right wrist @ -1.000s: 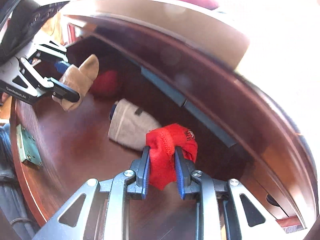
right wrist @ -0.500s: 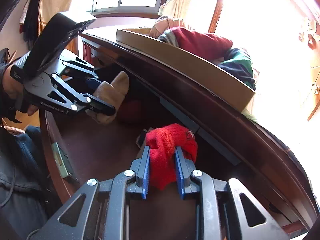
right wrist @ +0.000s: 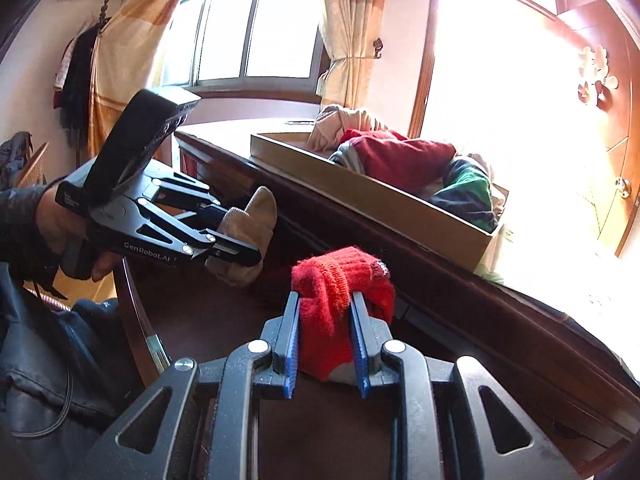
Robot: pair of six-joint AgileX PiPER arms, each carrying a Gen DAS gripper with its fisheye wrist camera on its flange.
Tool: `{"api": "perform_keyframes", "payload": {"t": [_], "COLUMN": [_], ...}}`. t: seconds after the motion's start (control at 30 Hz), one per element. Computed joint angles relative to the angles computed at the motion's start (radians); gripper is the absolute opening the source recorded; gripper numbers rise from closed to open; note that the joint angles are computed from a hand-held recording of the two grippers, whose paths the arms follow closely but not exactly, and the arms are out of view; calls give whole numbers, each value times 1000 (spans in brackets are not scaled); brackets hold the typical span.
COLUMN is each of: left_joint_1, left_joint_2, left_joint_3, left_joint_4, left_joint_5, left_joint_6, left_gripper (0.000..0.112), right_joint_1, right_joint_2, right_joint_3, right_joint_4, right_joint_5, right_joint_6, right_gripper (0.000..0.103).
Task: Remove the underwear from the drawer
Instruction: 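Lift both held socks up out of the drawer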
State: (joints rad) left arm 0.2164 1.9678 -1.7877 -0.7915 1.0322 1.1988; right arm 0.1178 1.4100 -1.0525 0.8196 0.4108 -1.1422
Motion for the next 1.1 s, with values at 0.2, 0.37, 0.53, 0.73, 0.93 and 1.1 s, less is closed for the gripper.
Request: {"api": "perform_keyframes", "payload": {"t": [0.2,0.37,0.53,0.73,0.93,1.1], "left_joint_1": [35,70,87,82,80,74], "left_joint_2": [-23,-25,-33,-66,-77,-82], "left_joint_3": [56,74,97,150,164,154], "left_joint_4": [-125,-221,-286,-317,-319,-283], "left_joint_5": [-29,-34,-48,-116,-137,-150], "left_joint_6": [79,100,115,146,138,97], "left_gripper": [33,33,33,33,33,33], "right_joint_1": [-60,-92,-92,-108,-102,-72], "right_joint_2": [-46,-59,-37,-47,-57,-55], "right_joint_3": [71,81,81,111,128,110], "right_joint_4": [193,239,308,472,582,567], "right_joint_5": [-16,-4,-15,-8,-10,-30], "right_joint_6": [-152,-173,-218,-364,-472,-460], "right_gripper": [25,25,25,25,25,25]}}
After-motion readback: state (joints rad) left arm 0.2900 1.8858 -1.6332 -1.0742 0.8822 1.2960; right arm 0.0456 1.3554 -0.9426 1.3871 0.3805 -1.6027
